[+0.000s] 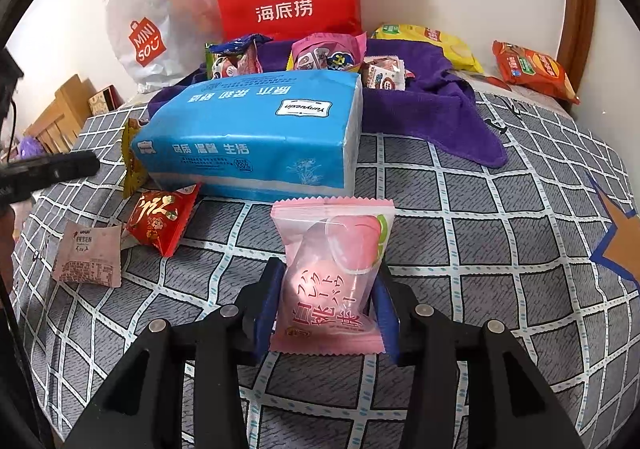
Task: Organize snacks
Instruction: 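Grasp the yellow chip packet with the left tool, then lift the peach packet with the right tool while the left lifts the yellow packet toward the towel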
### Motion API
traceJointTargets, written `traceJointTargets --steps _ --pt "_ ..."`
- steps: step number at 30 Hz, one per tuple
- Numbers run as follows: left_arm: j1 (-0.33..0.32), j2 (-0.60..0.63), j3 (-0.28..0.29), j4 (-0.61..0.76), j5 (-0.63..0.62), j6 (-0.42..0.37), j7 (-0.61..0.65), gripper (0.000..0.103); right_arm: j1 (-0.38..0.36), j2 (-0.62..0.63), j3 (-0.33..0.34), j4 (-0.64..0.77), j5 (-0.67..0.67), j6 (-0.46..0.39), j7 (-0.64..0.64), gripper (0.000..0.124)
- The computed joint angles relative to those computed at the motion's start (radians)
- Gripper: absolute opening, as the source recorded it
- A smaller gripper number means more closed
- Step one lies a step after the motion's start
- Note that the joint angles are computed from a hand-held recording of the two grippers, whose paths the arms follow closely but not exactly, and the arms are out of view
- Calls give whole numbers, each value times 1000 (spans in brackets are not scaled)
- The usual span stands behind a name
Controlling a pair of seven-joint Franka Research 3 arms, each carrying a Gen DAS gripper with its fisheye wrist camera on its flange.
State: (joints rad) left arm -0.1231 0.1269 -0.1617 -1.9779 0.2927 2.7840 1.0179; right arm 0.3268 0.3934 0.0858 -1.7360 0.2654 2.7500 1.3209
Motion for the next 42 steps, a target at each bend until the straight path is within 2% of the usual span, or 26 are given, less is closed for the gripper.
traceJointTargets --steps 5,8,13,17,22,27,29,30,31,32,37,42 --pt "-18 61 8 94 48 -46 -32 53 -26 1 25 2 53 -4 -35 46" --pt "-43 96 31 138 124 -99 -104 53 -38 1 36 4 88 -8 -58 46" --pt "-35 91 49 121 142 -100 -213 53 -21 2 18 5 77 -8 -49 46" --pt "-16 109 32 148 119 -111 -188 53 -4 2 2 5 42 -6 -28 47" --pt "-62 192 51 262 205 -221 -198 53 -8 2 7 5 36 -8 -30 48" --pt "-20 218 24 252 109 -165 -158 53 -16 3 16 5 54 -8 -41 48" --pt "-20 219 31 247 99 -160 -161 53 -10 5 11 8 45 -9 -38 49" --pt "-11 218 25 239 81 -148 -148 51 -7 6 8 9 39 -9 -36 49" --pt "-12 217 27 235 79 -144 -145 48 -2 7 4 10 30 -8 -31 50" --pt "-17 212 32 228 88 -137 -146 40 3 8 0 12 19 -9 -27 51" --pt "-33 201 45 210 124 -125 -153 38 8 8 -4 11 -2 -9 -20 53" --pt "-21 191 39 180 97 -82 -164 38 3 9 2 12 2 -10 -24 53"
